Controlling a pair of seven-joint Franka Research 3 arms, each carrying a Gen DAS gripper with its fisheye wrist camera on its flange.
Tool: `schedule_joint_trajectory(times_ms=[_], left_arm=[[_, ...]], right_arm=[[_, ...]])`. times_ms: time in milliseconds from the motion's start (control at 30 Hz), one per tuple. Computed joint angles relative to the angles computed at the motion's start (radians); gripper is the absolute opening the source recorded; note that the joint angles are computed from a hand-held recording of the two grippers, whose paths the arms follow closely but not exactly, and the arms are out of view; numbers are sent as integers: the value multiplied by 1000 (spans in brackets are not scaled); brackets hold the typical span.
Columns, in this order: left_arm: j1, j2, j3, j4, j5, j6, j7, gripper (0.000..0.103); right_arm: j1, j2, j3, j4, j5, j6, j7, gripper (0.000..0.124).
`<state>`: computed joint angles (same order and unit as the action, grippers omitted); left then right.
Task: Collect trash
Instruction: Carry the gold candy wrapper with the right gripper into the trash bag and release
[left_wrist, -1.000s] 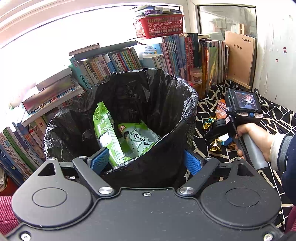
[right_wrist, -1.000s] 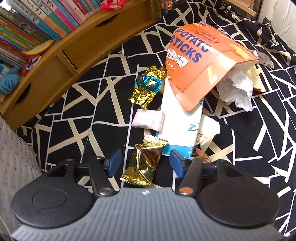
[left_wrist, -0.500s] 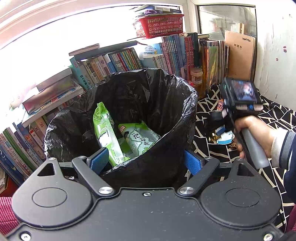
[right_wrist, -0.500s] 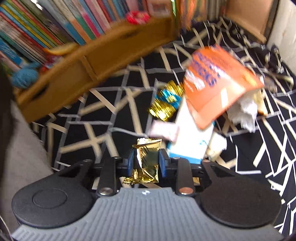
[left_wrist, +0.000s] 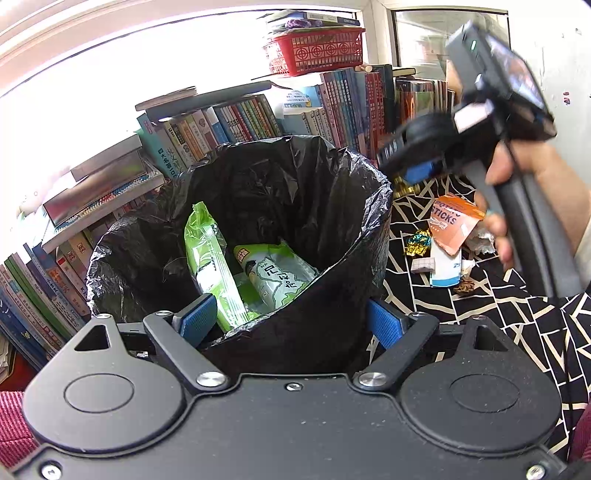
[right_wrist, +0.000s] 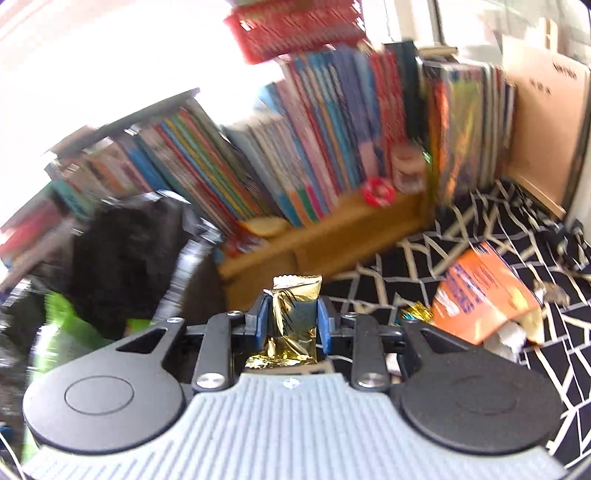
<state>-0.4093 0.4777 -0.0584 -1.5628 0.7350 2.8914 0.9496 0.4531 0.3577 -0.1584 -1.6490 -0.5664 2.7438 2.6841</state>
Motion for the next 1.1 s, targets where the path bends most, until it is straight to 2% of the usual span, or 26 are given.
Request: schedule_joint_trajectory(times_ms=[100,367,467,533,667,833,1067,1100], left_arm=[[-1,0,1,0,1,0,-1,86],[-1,0,1,0,3,0,-3,86],[-2,0,2,0,3,0,-3,86],[-3,-1,3,0,5,-1,-5,87],[-2,-1,2,-1,4,-1,-4,87],[-4,0,3,0,7,-1,-5,87],[-4,0,3,0,7,-1,-7,87],[-4,0,3,0,7,-1,-7,87]], right_arm=[[9,-16,-14,-11,-41,61,8,33],[55,-50,-78,-40,-199,238,123,33],[79,-49,-118,-46,-246,338,154,34],[118,-45,-168,-50,-267,407,171,34],[131,-36,-180,-59,-229,508,110,37],[55,-35,-65,-65,-150,515,-29,38],[-33,-30,63,-78,-40,505,-178,40],[-33,-30,66,-80,-28,505,-193,40]])
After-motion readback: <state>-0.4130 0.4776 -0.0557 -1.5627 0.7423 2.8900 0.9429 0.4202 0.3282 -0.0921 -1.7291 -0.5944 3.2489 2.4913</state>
